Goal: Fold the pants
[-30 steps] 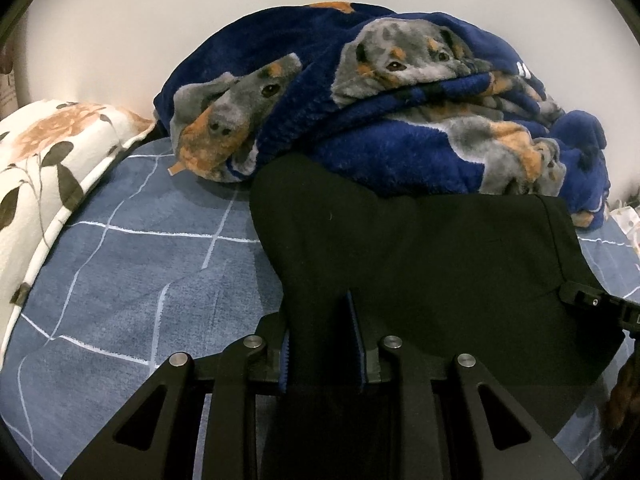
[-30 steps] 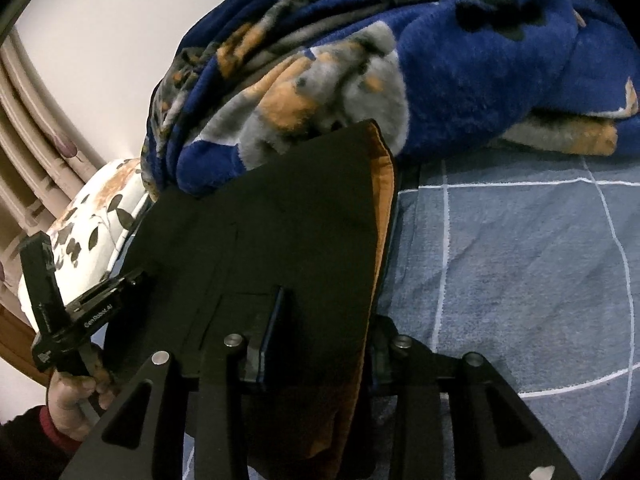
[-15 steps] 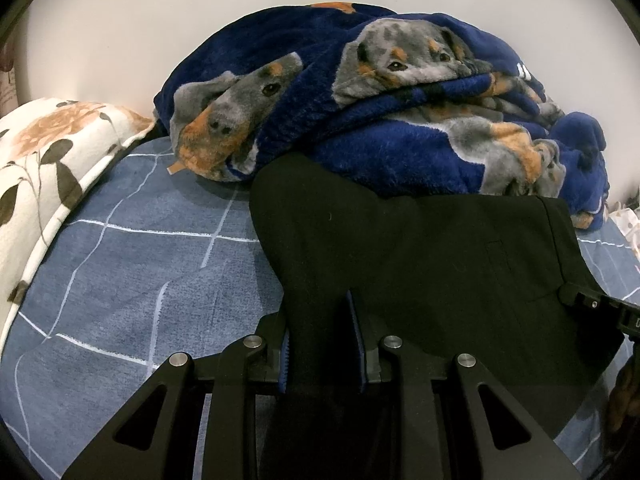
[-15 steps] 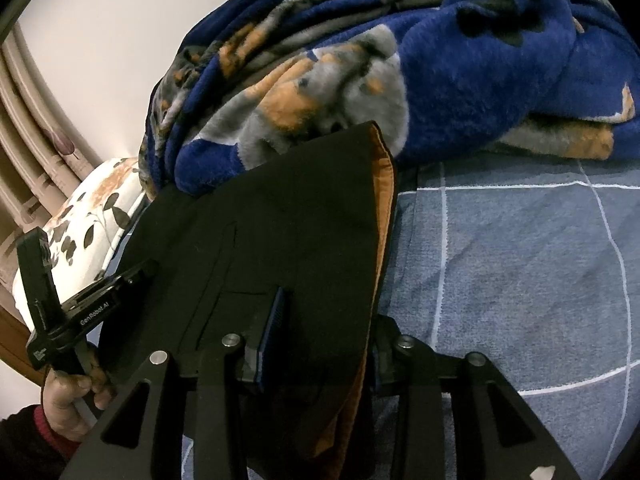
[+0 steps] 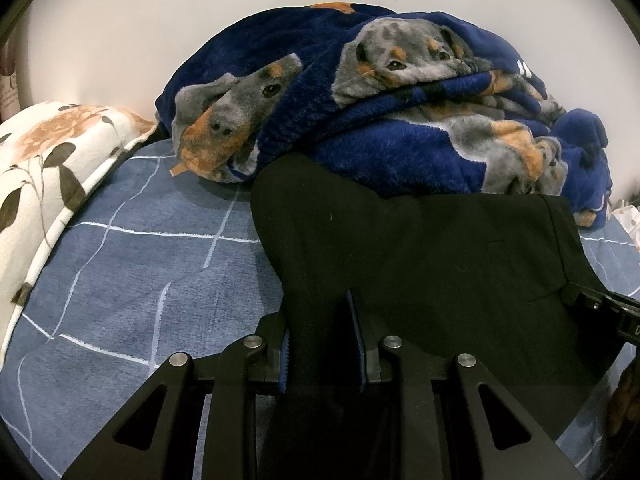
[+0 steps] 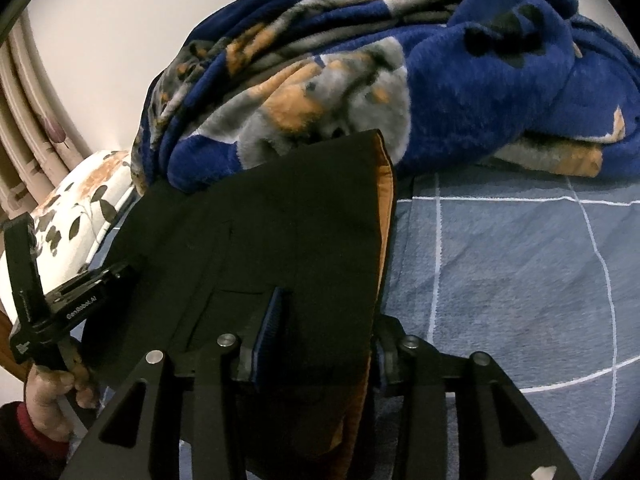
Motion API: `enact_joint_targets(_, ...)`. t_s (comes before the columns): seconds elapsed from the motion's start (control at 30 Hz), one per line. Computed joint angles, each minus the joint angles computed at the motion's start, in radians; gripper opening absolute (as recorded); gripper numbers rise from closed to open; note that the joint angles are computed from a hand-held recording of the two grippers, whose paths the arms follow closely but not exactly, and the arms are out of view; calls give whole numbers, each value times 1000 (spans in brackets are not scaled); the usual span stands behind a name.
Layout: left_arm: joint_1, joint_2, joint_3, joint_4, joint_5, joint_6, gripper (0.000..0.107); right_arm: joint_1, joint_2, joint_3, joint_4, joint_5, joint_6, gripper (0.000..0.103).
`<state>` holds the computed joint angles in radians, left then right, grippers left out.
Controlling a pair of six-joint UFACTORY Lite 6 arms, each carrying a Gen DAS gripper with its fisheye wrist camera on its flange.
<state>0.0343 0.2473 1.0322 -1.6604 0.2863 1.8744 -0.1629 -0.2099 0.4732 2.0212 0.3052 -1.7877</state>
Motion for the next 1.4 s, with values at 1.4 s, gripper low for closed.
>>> enact_joint_targets(1.4, -16, -13, -28, -165, -34, 172, 27, 78, -6, 4, 321, -97, -314, 41)
